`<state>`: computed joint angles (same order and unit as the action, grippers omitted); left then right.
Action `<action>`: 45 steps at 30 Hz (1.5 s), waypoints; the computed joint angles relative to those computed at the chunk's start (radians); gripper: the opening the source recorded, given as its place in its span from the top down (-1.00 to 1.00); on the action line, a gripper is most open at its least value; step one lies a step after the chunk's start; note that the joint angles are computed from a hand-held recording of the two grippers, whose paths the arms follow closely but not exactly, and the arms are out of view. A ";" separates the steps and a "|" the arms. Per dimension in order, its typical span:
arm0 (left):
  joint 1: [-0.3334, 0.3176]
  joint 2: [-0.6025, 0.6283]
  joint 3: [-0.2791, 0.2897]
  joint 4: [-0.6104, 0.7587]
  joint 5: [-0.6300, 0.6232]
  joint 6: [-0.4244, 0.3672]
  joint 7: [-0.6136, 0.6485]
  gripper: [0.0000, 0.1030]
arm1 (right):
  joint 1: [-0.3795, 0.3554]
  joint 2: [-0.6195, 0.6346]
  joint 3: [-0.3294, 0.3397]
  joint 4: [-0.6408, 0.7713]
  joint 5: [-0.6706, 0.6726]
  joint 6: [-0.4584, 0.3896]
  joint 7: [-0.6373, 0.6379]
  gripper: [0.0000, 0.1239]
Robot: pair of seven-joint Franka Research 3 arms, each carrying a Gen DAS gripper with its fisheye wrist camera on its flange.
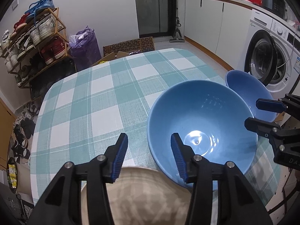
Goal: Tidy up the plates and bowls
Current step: 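Open the left gripper to release its bowl while the right gripper opens, then pull both open tools back from the nested blue bowls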
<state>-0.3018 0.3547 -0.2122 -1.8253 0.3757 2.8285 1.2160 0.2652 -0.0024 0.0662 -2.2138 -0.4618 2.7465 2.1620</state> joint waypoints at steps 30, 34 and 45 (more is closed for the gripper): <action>0.002 0.050 -0.077 0.151 -0.142 0.001 0.194 -1.00 | -0.174 -0.223 0.075 -0.162 0.009 0.114 0.098 -0.65; -0.012 0.086 -0.086 0.215 -0.151 -0.023 0.231 -1.00 | -0.229 -0.276 0.098 -0.203 0.022 0.122 0.130 -0.65; -0.065 0.181 -0.086 0.376 -0.162 -0.100 0.305 -1.00 | -0.343 -0.368 0.132 -0.273 0.071 0.105 0.162 -0.65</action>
<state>-0.3665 0.5356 -0.2980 -1.4493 0.2138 2.7287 1.5207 -0.0780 -0.3707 0.1985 -2.4866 -0.3906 2.8514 2.3244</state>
